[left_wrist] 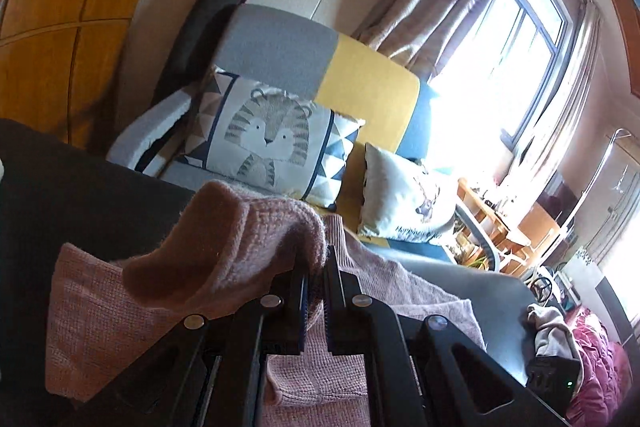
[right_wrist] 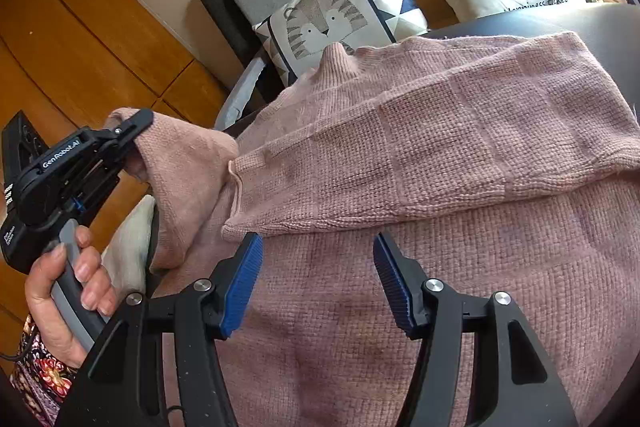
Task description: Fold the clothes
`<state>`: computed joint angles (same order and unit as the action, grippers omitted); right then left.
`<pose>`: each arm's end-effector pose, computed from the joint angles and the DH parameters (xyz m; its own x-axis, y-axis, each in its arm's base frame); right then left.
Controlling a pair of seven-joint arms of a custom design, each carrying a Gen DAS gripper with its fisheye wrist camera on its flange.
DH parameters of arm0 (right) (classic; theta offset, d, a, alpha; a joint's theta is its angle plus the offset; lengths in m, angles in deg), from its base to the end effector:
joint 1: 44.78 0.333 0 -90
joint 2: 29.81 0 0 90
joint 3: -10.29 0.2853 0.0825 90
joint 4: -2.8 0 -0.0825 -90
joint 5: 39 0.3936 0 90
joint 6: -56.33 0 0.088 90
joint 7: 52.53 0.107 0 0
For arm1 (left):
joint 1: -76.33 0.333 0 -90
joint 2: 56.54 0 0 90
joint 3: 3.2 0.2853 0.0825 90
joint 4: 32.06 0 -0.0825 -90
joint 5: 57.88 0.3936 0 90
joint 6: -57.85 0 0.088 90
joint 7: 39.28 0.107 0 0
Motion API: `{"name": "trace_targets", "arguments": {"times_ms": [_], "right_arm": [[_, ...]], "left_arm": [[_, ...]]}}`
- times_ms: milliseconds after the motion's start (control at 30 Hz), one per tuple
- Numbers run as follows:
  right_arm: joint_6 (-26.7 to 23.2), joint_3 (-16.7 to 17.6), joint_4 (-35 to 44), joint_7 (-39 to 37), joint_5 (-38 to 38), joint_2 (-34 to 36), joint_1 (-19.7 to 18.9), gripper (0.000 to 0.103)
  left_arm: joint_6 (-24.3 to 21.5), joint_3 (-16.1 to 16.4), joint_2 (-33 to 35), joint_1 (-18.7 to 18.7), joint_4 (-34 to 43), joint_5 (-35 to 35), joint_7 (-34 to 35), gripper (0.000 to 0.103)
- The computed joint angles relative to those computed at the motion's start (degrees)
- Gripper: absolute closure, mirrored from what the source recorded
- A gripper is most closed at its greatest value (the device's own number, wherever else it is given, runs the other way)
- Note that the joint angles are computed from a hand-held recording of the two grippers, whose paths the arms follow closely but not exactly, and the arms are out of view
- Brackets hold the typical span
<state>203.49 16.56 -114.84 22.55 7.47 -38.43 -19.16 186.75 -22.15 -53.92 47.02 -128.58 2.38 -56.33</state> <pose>0.4900 0.2945 0.5423 0.3974 -0.7320 -0.5534 -0.8401 -0.0476 -0.5403 0.4395 -0.4498 0.5991 0.2714 -0.8587 0.4348 -0.4083 -0.5118 -0.7559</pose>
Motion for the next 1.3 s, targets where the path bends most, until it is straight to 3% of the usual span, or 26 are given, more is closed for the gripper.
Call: {"name": "trace_targets", "arguments": {"times_ms": [100, 233, 333, 467, 567, 667, 767, 867, 933, 1100, 1200, 1300], "right_arm": [[0.4, -0.5, -0.7, 0.4, 0.5, -0.4, -0.4, 0.042], [-0.6, -0.8, -0.8, 1.5, -0.4, -0.7, -1.1, 0.042], [-0.9, -0.9, -1.3, 1.1, -0.3, -1.5, -1.1, 0.042], [-0.2, -0.7, -0.6, 1.8, -2.2, -1.2, -1.3, 0.042], [0.3, -0.7, 0.7, 2.6, -2.2, 0.0, -1.4, 0.042], [-0.4, -0.5, 2.8, 2.8, -2.5, 1.8, -1.4, 0.042], [-0.8, 0.3, 4.3, 3.0, -5.1, 3.0, -1.3, 0.042], [-0.3, 1.5, 5.5, 1.7, -9.3, 3.8, -0.7, 0.042], [0.2, 2.5, 6.6, 2.3, -15.4, 4.8, -0.3, 0.042], [0.2, 4.5, 11.5, 1.1, -34.2, 8.7, 1.9, 0.042], [0.5, 5.0, 13.7, 0.7, -48.3, 10.4, 3.7, 0.042], [3.2, 5.1, 13.3, -0.8, -56.2, 10.8, 5.0, 0.042]], "left_arm": [[0.6, 0.0, 5.5, -1.2, 5.1, -0.7, 2.4, 0.098], [-4.7, 1.5, 15.4, -4.6, 16.4, -5.7, 12.6, 0.097], [-2.8, 2.6, 18.3, -4.4, 18.0, -11.5, 16.3, 0.095], [-1.3, 3.1, 22.3, -4.7, 21.2, -19.4, 22.8, 0.084], [1.1, 5.2, 20.5, -7.2, 18.9, -17.8, 23.3, 0.082], [8.3, 6.1, 15.4, -7.7, 11.3, -14.5, 20.3, 0.079], [8.4, 5.7, 10.5, -7.8, 5.0, -12.1, 16.5, 0.079], [9.4, 4.6, 3.1, -6.3, -4.9, -8.2, 8.0, 0.079], [9.3, 3.4, -0.2, -5.0, -9.4, -7.1, 3.9, 0.078], [9.1, 0.3, -3.9, -1.4, -14.7, -10.0, 2.1, 0.078], [4.7, -1.9, -7.4, -0.3, -17.4, -9.1, -4.2, 0.078], [5.0, -3.5, -11.9, 0.8, -23.3, -10.0, -12.7, 0.078]]}}
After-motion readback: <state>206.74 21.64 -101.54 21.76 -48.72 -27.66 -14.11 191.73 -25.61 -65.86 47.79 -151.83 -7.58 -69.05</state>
